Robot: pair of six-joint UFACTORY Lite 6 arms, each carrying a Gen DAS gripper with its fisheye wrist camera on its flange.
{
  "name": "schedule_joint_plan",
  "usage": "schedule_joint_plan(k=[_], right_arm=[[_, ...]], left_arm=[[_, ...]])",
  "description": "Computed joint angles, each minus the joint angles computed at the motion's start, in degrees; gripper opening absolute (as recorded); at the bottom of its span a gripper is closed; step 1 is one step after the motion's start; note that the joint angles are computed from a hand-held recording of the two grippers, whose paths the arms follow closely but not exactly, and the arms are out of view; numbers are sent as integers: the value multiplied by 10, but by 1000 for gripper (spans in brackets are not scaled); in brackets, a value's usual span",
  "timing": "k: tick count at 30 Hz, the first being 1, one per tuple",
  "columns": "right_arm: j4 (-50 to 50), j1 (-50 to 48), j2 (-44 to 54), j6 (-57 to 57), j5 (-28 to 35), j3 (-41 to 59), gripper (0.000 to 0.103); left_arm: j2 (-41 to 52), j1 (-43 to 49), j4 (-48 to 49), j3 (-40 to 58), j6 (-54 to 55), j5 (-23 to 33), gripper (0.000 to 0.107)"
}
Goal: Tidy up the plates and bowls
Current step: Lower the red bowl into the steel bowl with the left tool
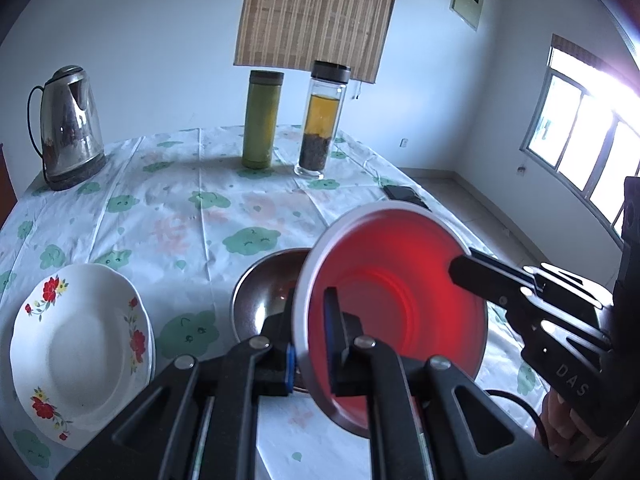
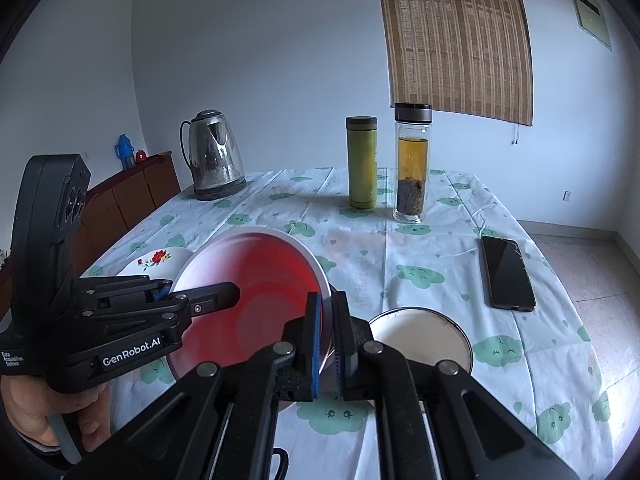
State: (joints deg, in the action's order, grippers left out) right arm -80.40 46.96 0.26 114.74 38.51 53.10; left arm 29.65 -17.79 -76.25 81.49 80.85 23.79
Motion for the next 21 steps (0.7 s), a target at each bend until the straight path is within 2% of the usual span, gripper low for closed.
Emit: schedule_joint_plan(k=[11, 21], right_arm=[[5, -63, 57, -38, -67, 48, 7], [7, -90, 112, -46, -98, 80, 8]], left_arm=[[76, 6, 85, 89, -104, 11, 8], [127, 10, 140, 138, -164, 18, 8]])
